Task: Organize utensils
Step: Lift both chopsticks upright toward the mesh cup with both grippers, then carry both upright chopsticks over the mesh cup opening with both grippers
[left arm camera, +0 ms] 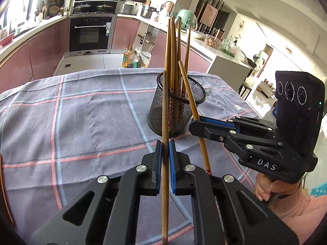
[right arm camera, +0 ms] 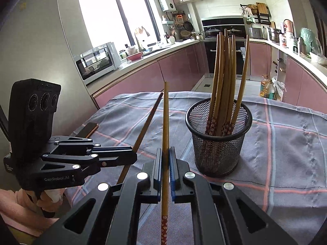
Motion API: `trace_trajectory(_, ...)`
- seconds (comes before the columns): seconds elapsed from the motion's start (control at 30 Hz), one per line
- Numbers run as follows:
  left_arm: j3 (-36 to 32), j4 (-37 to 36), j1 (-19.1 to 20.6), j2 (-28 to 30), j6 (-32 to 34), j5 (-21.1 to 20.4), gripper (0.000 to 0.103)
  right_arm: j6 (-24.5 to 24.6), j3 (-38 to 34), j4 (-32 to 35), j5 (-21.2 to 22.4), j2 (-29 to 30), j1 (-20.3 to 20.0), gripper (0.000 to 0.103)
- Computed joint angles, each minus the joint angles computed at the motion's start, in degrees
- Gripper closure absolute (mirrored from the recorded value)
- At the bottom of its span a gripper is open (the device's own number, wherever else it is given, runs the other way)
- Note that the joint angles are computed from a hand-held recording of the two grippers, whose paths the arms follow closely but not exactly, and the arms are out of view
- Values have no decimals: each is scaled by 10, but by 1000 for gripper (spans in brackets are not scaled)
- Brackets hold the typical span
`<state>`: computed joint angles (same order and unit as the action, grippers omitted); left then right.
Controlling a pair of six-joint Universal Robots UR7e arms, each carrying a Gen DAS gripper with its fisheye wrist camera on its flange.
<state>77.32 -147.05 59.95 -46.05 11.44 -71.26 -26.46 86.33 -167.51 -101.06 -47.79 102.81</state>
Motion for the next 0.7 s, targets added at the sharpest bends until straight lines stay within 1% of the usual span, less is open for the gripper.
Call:
trace_trajectory(0.33, 9, -20, -4, -16, 5, -26, 95, -3, 16, -39, 9, -15, 1, 97)
trace_trajectory(0.7, 14, -31, -9, -27, 9, -44, 96, -8, 20, -57, 22, -26, 0, 97)
